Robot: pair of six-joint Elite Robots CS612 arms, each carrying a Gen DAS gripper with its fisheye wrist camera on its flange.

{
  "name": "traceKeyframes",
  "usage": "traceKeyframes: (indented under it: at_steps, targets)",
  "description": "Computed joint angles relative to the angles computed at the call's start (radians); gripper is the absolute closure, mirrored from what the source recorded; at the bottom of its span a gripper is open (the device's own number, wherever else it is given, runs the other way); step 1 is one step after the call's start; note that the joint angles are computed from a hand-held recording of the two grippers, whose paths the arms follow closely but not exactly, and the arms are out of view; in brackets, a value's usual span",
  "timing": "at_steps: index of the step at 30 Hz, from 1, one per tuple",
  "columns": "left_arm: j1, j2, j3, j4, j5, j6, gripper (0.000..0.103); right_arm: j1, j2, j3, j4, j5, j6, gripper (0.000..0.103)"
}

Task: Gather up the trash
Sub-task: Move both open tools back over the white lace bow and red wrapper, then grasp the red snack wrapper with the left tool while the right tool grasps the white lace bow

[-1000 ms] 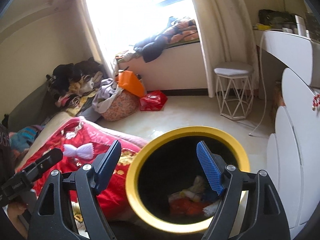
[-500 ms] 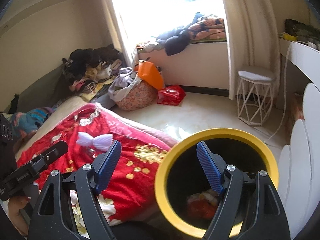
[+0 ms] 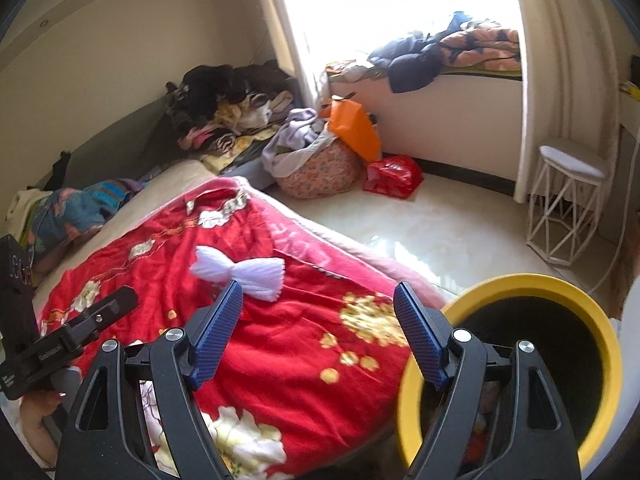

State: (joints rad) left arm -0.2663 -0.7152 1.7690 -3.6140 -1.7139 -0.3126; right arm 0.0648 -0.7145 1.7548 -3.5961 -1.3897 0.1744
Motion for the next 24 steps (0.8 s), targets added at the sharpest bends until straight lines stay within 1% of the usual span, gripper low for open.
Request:
traceKeyframes:
  at_steps: [4, 7, 9, 10, 11, 14, 17, 20, 22, 24]
  targets:
    - [0.013, 0.010, -0.012, 0.009, -0.007, -0.008, 0.012, 0.005, 0.021, -0.050, 0.046, 0.026, -0.021, 0.028]
    - [0.023, 0.017, -0.022, 0.021, -0.023, -0.014, 0.020, 0.006, 0.039, -0.090, 0.085, 0.057, -0.032, 0.028]
    - [0.030, 0.025, -0.032, 0.035, -0.040, -0.022, 0.025, 0.009, 0.054, -0.124, 0.125, 0.070, -0.052, 0.031]
    - [0.031, 0.027, -0.036, 0.041, -0.046, -0.024, 0.029, 0.011, 0.059, -0.136, 0.140, 0.074, -0.061, 0.031]
    - [0.033, 0.031, -0.042, 0.049, -0.052, -0.025, 0.035, 0.013, 0.068, -0.156, 0.167, 0.083, -0.073, 0.032]
    - [0.035, 0.041, -0.058, 0.084, -0.073, -0.012, 0.045, 0.014, 0.092, -0.204, 0.235, 0.121, -0.090, 0.036]
    - [0.034, 0.050, -0.075, 0.117, -0.093, 0.002, 0.051, 0.014, 0.111, -0.240, 0.290, 0.156, -0.115, 0.040]
    - [0.033, 0.063, -0.096, 0.155, -0.113, 0.013, 0.057, 0.020, 0.134, -0.285, 0.353, 0.155, -0.152, 0.042]
    - [0.032, 0.072, -0.110, 0.180, -0.125, 0.023, 0.061, 0.021, 0.148, -0.310, 0.384, 0.165, -0.162, 0.044]
    - [0.031, 0.080, -0.123, 0.202, -0.135, 0.026, 0.063, 0.020, 0.166, -0.344, 0.427, 0.176, -0.159, 0.044]
